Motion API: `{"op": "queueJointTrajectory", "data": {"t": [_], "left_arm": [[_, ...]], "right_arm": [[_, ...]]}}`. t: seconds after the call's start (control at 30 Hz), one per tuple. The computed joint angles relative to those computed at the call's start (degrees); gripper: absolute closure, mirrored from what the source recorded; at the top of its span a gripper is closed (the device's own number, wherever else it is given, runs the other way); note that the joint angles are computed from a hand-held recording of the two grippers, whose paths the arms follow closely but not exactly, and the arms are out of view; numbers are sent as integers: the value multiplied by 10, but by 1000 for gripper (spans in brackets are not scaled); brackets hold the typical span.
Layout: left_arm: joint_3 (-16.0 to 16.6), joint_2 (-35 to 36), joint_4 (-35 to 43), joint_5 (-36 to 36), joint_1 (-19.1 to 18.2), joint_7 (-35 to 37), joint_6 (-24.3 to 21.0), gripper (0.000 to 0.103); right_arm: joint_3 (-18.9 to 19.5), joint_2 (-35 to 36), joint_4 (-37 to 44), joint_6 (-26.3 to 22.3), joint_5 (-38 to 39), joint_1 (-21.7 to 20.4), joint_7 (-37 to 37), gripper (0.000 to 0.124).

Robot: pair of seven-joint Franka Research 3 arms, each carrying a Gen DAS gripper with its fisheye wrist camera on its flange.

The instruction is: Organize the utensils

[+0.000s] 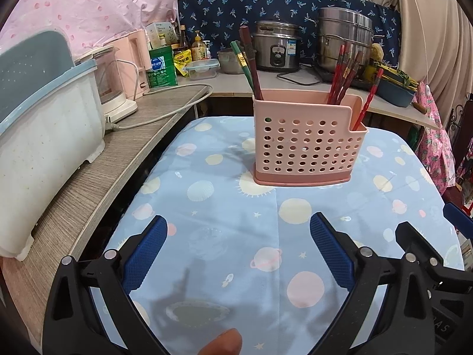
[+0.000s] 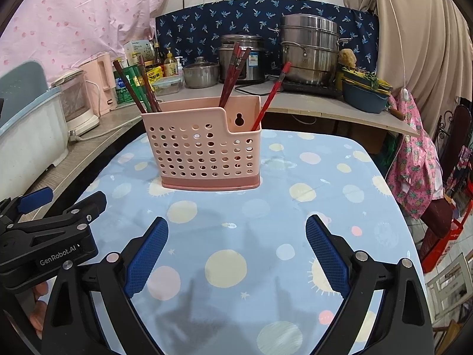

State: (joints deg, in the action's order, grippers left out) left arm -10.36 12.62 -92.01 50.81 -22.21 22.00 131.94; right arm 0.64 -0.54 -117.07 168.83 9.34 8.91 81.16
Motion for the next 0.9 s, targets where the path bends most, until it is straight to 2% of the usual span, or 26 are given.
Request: {"op": "queueJointTrajectory", "data": {"t": [0.3, 0.9], "left_arm": [[1, 1, 1, 3, 0, -4, -2, 10], [5, 14, 12, -5, -2, -4, -10, 9]], "right_arm": [[0, 2, 0, 0, -21, -1, 19, 33], [-2, 10, 6, -3, -8, -1, 8, 33]]}}
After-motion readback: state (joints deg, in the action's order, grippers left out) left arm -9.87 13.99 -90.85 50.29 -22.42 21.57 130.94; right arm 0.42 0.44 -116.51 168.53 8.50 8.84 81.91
